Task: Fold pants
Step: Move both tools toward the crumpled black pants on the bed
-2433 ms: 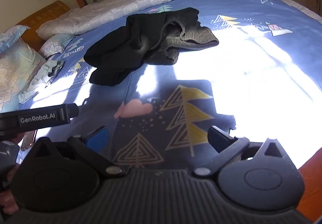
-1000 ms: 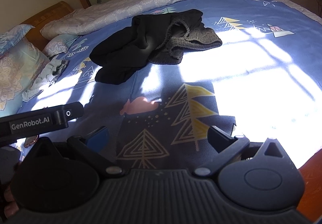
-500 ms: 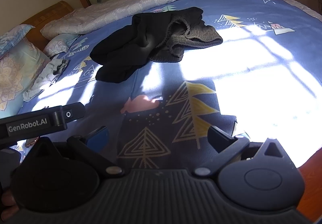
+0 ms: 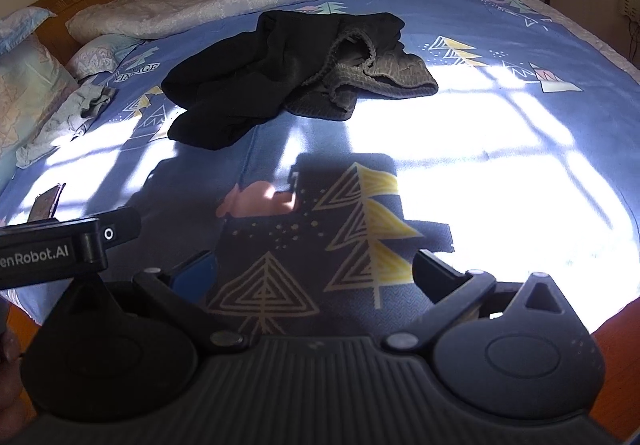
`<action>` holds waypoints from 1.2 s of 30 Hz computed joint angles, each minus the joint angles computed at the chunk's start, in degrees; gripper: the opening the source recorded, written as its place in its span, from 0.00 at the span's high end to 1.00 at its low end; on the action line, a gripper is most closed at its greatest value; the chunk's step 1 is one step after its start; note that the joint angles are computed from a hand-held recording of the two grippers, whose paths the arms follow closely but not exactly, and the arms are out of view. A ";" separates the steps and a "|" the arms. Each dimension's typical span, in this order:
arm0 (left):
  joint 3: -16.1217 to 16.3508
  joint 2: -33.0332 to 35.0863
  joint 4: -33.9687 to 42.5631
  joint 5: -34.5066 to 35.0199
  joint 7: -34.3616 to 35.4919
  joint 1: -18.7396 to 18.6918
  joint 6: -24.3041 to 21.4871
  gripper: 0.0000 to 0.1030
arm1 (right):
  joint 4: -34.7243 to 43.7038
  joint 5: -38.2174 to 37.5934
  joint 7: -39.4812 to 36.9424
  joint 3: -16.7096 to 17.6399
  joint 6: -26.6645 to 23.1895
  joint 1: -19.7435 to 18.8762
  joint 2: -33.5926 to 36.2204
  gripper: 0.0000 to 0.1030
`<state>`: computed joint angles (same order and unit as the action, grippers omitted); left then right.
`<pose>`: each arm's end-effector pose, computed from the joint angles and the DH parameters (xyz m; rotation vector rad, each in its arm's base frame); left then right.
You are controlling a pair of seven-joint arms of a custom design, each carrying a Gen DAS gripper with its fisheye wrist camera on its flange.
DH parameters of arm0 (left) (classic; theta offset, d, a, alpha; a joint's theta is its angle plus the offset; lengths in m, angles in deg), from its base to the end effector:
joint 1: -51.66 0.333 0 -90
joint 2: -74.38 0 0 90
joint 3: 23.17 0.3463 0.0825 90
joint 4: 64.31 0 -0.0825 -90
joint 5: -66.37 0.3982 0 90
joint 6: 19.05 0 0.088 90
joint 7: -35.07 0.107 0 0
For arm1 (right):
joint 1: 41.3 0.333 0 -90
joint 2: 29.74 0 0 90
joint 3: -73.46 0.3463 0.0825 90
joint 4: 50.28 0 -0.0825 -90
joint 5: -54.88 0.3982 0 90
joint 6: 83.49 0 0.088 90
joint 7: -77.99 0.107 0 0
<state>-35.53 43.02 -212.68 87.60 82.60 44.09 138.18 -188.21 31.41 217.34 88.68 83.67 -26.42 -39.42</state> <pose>0.3873 -0.1656 0.5298 -1.8659 1.7032 -0.7337 0.4357 0.2860 0.4702 -1.7958 1.7170 -0.4179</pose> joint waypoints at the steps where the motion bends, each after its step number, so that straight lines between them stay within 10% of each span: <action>1: -0.09 -0.18 -0.14 0.08 -0.32 0.24 -0.11 0.00 | 0.00 0.00 0.00 -0.01 0.00 0.01 0.00 0.00; 11: -0.49 -1.11 -0.36 1.85 -2.93 2.49 -0.95 0.00 | 5.92 -22.92 15.81 2.33 -6.81 -2.01 2.47 0.00; 36: 0.11 -1.50 -2.08 2.07 -1.58 1.04 -0.73 0.00 | 7.45 -29.31 22.62 -3.35 -9.79 4.09 3.66 0.00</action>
